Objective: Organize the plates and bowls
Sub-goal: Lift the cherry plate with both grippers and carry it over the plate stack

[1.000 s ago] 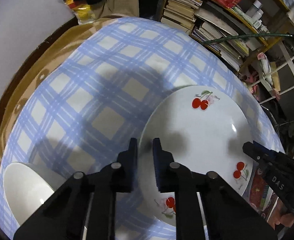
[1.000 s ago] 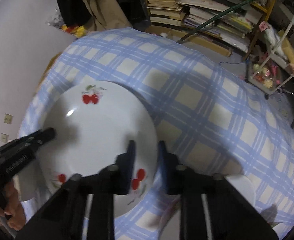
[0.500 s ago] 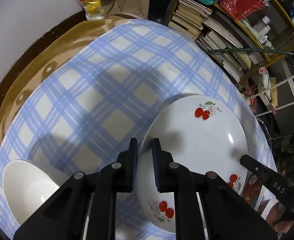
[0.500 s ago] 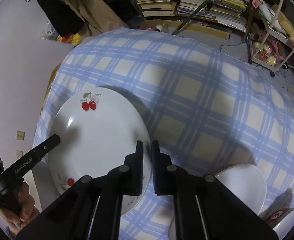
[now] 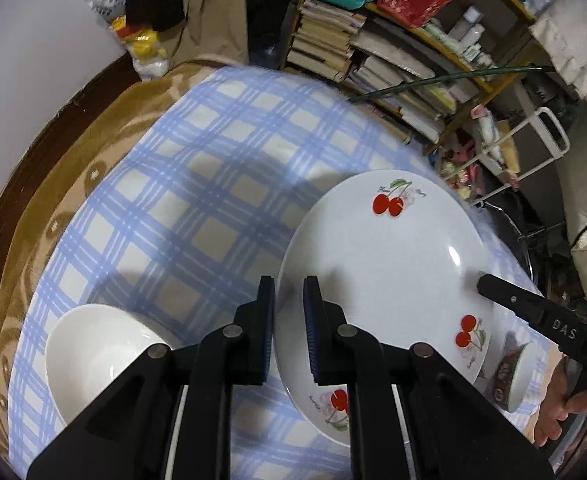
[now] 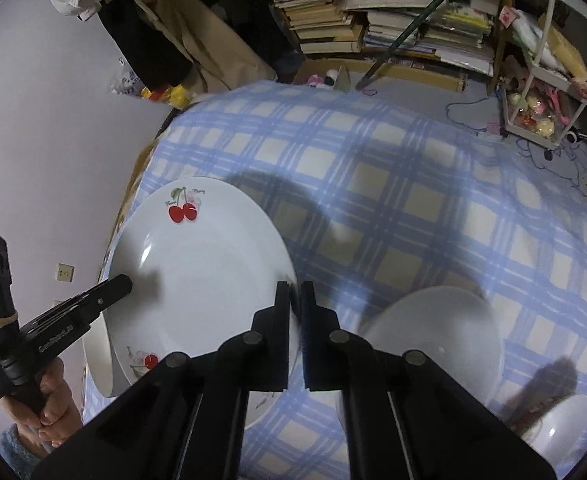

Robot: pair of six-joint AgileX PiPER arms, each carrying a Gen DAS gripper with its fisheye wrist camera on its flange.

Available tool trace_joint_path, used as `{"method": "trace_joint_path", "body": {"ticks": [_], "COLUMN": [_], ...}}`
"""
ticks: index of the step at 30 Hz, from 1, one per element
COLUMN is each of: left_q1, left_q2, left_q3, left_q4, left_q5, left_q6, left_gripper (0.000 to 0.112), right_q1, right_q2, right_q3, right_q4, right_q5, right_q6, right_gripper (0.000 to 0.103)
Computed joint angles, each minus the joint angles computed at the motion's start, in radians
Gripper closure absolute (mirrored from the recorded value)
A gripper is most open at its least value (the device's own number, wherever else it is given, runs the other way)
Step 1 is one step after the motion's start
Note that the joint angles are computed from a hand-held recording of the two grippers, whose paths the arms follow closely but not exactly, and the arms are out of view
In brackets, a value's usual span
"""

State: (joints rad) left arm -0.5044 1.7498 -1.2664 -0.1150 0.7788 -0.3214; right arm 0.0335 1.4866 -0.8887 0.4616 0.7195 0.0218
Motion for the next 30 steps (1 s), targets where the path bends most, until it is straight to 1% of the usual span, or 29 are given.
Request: {"method": "trace_joint_path", "body": {"ticks": [2,4,9,13,18,20,23,26,28,30], "left_q1": [-0.013,-0.028,-0.098,-0.131,-0.230,-0.265,-0.292,-0.333,-0.345,-0.375], "left_q2": [-0.032,-0.067,-0.121,-0.162,-0.212,-0.236,-0.277,-0.329,-0.371,-0.413], "left_q3": [0.001,0.013,-0.003,-0.004,0.019,0.042,0.091,0.163,0.220,0.276], "left_q4": [-0.006,-0.004,0.086,0.083,0.166,0.189,0.177,0.195,0.175,0.180], "left_q5": [0.012,0.006,0.060,0.101,0.136,0.142,0.147,0.147,0.131,0.119], "left_q6": [-0.011,-0.019,-0.104,-0.090,-0.152,-0.187,-0.214,-0.277,-0.294,-0.334], "left_gripper": [0.098,0.098,0.098,0.098,0.098,0.098,0.098,0.097,0.097,0.097], "right_q1": [-0.005,-0.013,-0.072,-0.071,-0.082,-0.092,-0.121,-0.090,-0.097,-0.065], "right_q2": [-0.031,-0.063,-0.160,-0.246,-0.357,-0.412,-0.501,-0.595,-0.651,-0.706], "right_q3": [-0.007,-0.009,0.044,0.094,0.159,0.190,0.238,0.272,0.294,0.321], "right_q4": [-0.027,-0.047,0.007,-0.024,-0.054,-0.055,-0.043,-0.071,-0.063,-0.083], "right_q5": [0.032,0.064,0.101,0.127,0.181,0.205,0.245,0.291,0.325,0.347], "right_q6": [0.018,0.027,0.011,0.048,0.056,0.058,0.061,0.127,0.128,0.166], "right_gripper": [0.096,0.096,0.096,0.095,0.095,0.095,0.095,0.095,0.095,0.096]}}
